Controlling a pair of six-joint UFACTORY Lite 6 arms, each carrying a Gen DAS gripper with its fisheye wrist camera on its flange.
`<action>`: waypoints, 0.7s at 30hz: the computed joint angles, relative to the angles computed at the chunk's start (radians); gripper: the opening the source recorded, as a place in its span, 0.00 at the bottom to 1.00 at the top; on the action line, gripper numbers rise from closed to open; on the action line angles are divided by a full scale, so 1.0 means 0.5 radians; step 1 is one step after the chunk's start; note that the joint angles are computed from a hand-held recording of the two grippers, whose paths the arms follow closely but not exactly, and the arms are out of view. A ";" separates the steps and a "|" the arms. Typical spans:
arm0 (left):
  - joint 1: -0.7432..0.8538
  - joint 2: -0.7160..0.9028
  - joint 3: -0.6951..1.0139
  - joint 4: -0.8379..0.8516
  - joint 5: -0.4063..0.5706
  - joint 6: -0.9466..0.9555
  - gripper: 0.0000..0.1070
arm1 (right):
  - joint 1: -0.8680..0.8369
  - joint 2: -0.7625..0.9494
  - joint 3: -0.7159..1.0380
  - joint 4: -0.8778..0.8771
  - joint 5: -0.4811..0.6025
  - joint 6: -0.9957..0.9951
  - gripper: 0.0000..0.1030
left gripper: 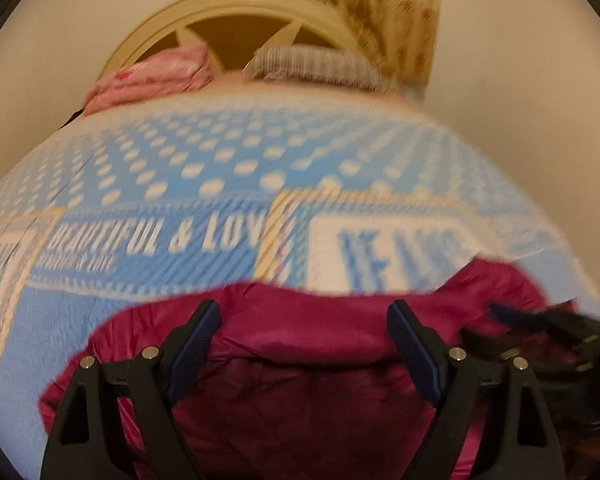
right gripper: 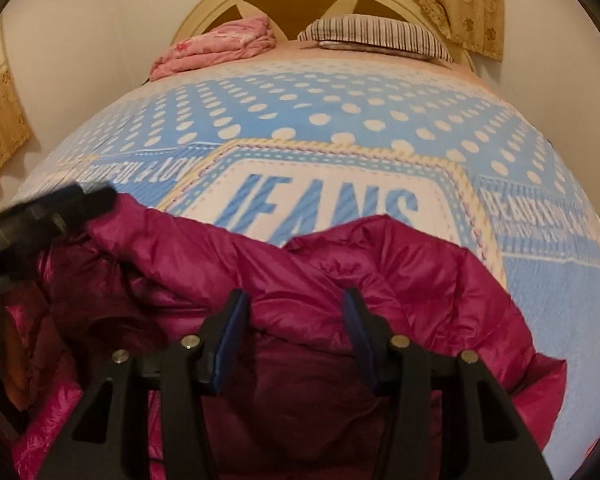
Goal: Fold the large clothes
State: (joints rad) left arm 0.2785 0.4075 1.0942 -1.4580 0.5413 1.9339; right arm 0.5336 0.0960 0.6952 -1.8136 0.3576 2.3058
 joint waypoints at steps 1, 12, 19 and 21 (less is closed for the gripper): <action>-0.003 0.081 0.042 0.021 -0.041 -0.051 0.80 | -0.010 0.003 -0.007 -0.043 -0.001 0.047 0.51; 0.021 0.390 0.293 0.218 0.042 -0.337 0.83 | -0.036 0.085 -0.074 -0.528 0.064 0.563 0.51; 0.046 0.363 0.242 0.164 0.086 -0.270 0.84 | -0.020 0.172 -0.014 -0.415 0.089 0.454 0.51; 0.101 0.322 0.213 0.113 0.155 -0.246 0.84 | -0.018 0.177 -0.018 -0.427 0.100 0.471 0.51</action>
